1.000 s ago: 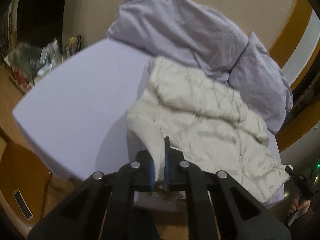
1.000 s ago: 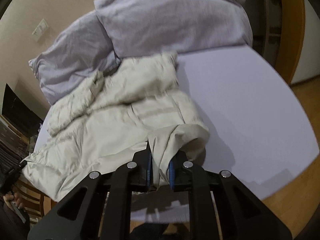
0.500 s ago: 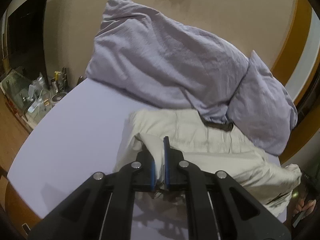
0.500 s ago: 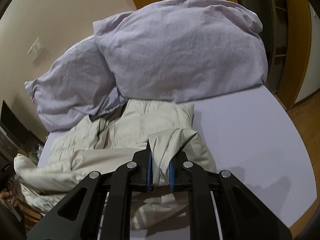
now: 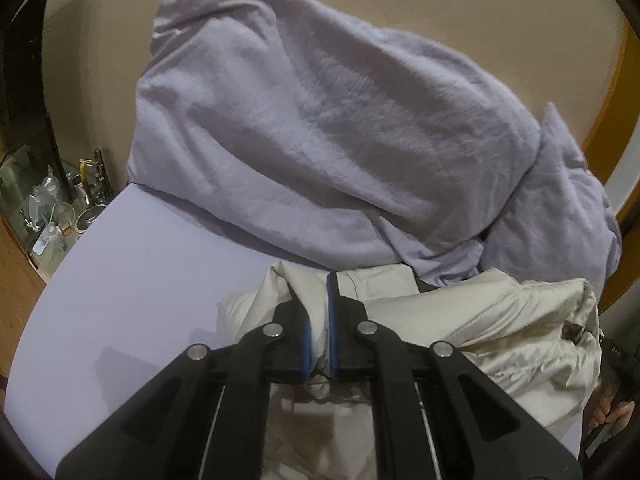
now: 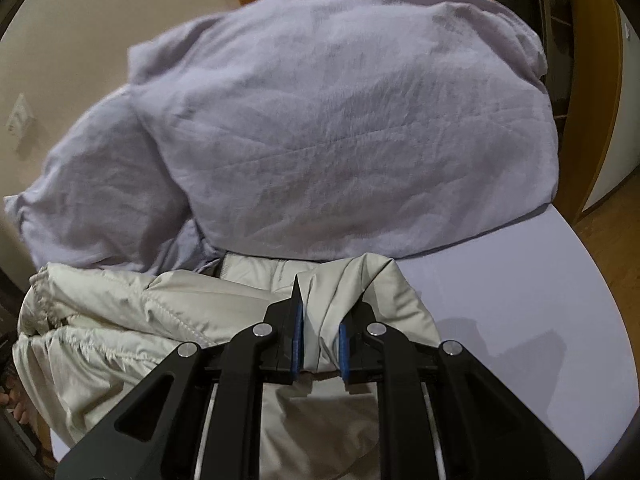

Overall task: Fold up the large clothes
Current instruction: 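Lift the hem with both grippers and fold it toward the collar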

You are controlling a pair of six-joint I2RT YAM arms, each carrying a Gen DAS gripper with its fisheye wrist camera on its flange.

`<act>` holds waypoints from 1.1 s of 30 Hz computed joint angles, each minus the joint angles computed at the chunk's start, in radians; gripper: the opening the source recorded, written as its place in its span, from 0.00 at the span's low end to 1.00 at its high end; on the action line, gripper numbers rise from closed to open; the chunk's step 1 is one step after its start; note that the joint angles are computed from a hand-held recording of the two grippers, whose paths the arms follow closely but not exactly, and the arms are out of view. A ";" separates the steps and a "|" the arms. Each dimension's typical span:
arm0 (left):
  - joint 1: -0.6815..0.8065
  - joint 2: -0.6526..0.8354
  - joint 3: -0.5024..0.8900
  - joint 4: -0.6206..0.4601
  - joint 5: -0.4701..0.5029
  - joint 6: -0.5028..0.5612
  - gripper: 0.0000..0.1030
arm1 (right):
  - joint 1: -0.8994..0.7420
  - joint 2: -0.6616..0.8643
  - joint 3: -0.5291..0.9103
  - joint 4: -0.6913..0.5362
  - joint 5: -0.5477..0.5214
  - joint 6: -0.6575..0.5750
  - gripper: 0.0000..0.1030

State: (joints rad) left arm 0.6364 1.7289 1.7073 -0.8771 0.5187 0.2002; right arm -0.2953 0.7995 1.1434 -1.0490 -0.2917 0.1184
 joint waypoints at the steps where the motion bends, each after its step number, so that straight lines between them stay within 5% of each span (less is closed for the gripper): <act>1: -0.010 0.018 0.009 0.007 -0.010 -0.006 0.07 | 0.029 0.019 -0.013 0.028 0.031 0.021 0.14; 16: -0.145 0.313 0.169 0.097 -0.162 -0.140 0.08 | 0.168 0.255 -0.111 0.296 0.186 0.122 0.15; 23: -0.169 0.369 0.212 0.094 -0.206 -0.164 0.13 | 0.181 0.293 -0.111 0.306 0.202 0.136 0.20; 26: -0.162 0.360 0.219 0.074 -0.198 -0.160 0.22 | 0.186 0.264 -0.088 0.254 0.206 0.124 0.34; 28: -0.156 0.306 0.171 0.097 -0.212 -0.152 0.59 | 0.184 0.190 -0.094 0.232 0.224 0.120 0.67; 33: -0.138 0.157 0.038 0.137 -0.183 -0.110 0.70 | 0.215 0.049 -0.101 0.138 0.193 0.126 0.74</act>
